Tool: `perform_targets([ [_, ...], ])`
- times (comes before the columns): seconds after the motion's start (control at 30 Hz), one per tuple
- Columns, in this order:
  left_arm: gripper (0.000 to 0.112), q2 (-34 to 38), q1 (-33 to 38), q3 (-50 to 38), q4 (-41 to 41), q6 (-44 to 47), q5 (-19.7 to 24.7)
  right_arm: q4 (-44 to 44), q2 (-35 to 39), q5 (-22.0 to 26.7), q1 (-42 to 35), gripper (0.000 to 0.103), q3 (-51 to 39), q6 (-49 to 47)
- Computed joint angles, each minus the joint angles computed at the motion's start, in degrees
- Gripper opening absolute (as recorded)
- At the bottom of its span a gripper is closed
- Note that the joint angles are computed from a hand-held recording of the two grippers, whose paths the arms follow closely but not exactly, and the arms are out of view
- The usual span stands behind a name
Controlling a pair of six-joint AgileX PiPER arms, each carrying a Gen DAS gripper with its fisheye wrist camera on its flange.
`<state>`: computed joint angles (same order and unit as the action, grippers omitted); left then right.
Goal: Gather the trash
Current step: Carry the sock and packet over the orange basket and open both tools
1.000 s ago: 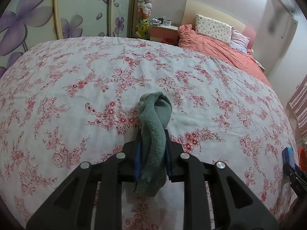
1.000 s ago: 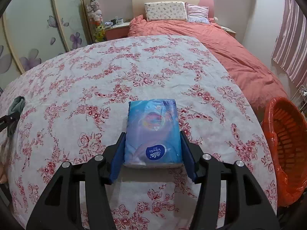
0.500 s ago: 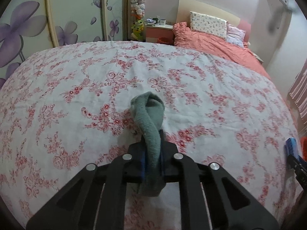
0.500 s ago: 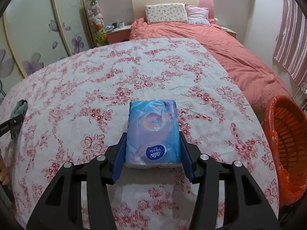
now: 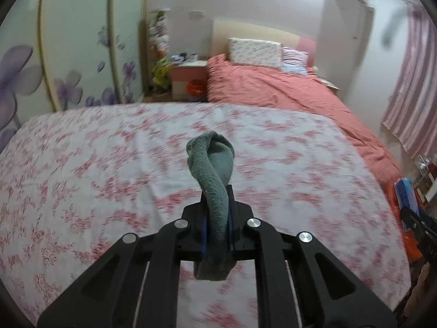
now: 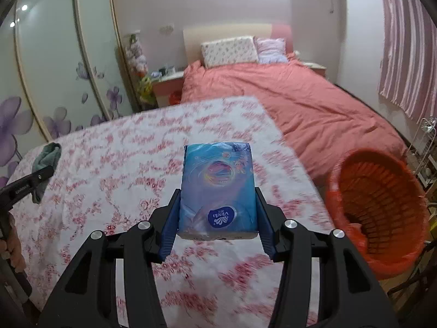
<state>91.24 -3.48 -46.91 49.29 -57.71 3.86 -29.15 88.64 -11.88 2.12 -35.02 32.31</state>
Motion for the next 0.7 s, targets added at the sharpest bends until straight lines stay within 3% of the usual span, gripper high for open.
perform_targets([
  [0.23,0.012,-5.7,-13.4,0.0,9.7,-12.7,6.8,-9.8,-10.4,-1.0,-6.0,0.051,5.8,7.4],
  [0.37,0.012,-6.5,-21.3,-1.0,12.3,-16.8,10.9,-20.5,-14.2,-2.8,-11.6,0.051,8.0,16.2],
  [0.7,0.012,-1.8,-36.3,-6.8,14.7,-22.8,17.8,-34.5,-15.1,-9.3,-24.5,0.051,9.3,26.6],
])
